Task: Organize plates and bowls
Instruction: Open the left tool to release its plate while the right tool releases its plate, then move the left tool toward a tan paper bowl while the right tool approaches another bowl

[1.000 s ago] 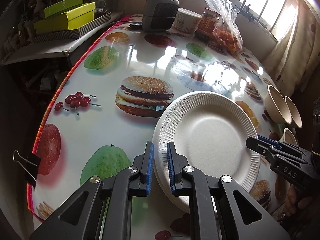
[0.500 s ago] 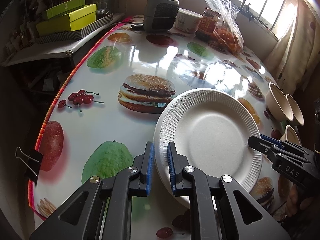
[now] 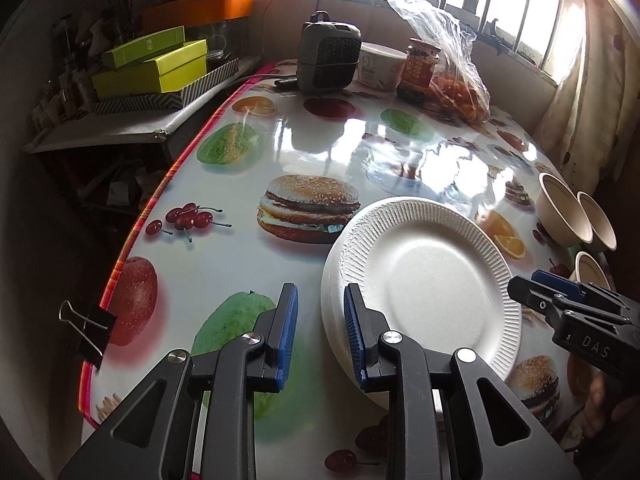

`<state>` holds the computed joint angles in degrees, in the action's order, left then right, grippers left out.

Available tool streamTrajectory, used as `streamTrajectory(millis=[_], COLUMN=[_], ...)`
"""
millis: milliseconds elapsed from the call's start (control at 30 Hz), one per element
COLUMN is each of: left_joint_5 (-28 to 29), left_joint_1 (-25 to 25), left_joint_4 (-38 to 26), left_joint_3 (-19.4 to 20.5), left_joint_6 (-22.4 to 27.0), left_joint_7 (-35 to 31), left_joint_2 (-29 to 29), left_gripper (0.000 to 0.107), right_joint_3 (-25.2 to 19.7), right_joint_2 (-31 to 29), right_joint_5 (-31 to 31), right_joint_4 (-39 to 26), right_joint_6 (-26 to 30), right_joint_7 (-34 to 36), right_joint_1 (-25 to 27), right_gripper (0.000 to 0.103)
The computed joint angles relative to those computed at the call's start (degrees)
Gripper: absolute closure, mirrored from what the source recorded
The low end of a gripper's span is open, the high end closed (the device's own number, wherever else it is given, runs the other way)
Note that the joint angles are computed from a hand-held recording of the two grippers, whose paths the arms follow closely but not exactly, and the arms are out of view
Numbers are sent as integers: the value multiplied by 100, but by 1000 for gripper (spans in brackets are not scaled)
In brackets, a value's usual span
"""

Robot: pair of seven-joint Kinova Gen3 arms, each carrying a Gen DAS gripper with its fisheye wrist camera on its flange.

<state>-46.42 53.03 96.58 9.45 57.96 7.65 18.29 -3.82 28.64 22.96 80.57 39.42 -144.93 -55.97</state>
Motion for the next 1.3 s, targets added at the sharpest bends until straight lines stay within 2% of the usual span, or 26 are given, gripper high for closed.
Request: streamTrajectory(millis=[300, 367, 500, 1000, 1133, 1300], left_joint_5=[-418, -474, -668, -1183, -1336, -1384], left_joint_1=[358, 399, 583, 1077, 1224, 1280], left_joint_4=[-205, -233, -344, -764, -896, -1061], left_joint_3=[44, 62, 77, 53, 15, -11], left_joint_6=[514, 534, 723, 1076, 1226, 1164], left_joint_7=[220, 221, 267, 264, 282, 165], left_joint_2=[107, 113, 176, 416, 518, 608], left_gripper=[81, 77, 75, 75, 75, 75], right_joint_3=[271, 289, 314, -113, -264, -416], right_joint_2=[-265, -323, -440, -812, -906, -1003], right_joint_5=[759, 968, 1456, 2945, 3198, 3475], right_joint_4=[388, 476, 657, 1148, 1293, 1436], right_joint_6=[-98, -105, -60, 494, 590, 775], right_joint_7=[-844, -1063, -1579, -3020, -3294, -3593], right_joint_1=[-422, -497, -664, -857, -804, -788], right_gripper=[51, 50, 47, 42, 40, 39])
